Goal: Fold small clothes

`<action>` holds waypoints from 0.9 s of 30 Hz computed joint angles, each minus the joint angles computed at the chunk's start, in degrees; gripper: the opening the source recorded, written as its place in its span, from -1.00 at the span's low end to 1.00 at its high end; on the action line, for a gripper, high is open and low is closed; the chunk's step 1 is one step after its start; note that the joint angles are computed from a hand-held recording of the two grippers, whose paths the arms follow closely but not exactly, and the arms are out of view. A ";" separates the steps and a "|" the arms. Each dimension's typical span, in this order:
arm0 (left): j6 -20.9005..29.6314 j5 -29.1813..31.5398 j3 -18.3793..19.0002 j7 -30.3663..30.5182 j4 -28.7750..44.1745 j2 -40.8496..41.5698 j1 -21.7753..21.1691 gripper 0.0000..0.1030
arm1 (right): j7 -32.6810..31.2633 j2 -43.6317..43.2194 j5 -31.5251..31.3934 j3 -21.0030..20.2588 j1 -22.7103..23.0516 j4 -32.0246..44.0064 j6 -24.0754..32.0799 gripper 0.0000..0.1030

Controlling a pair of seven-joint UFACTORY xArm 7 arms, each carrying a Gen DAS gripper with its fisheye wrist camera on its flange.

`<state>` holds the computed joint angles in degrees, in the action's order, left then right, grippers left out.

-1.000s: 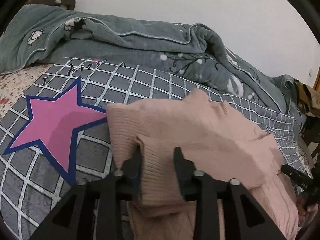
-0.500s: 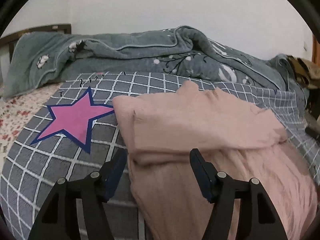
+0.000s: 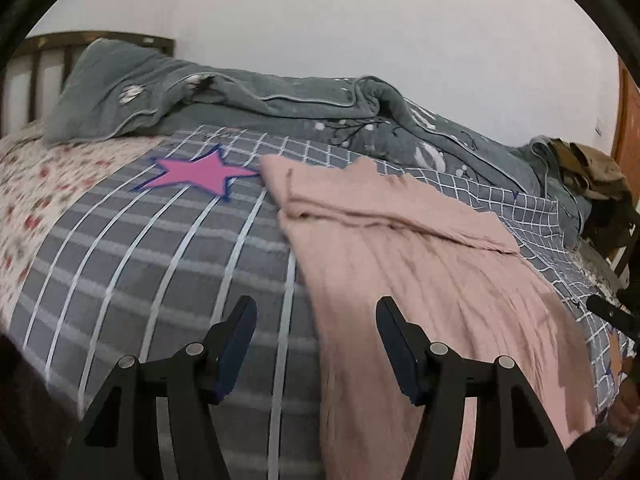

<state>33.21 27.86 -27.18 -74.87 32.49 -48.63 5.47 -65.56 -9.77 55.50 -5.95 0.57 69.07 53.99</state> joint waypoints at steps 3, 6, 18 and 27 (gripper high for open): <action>1.37 -3.13 0.31 -0.56 -1.95 -2.62 -4.19 0.16 | 0.54 -2.50 -0.39 -1.38 -1.10 -2.62 2.43 -0.18; 4.40 -5.95 -0.36 0.06 -2.80 -3.74 -8.47 0.17 | -0.14 -5.91 -1.07 -3.02 -1.89 -6.76 3.54 -0.18; 3.28 -9.98 -1.27 -5.30 -6.33 -6.86 -12.85 0.20 | 2.51 -8.53 -3.09 -6.51 -2.38 -10.53 11.62 -0.16; 2.13 -8.90 -1.72 -5.19 -4.91 -3.46 -11.94 0.20 | 5.87 -11.21 -4.07 -3.55 -1.88 -14.41 1.89 -0.16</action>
<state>35.35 18.96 -28.90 -80.06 27.58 -52.09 -6.46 -59.68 -20.98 51.44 -9.50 -1.32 54.66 55.88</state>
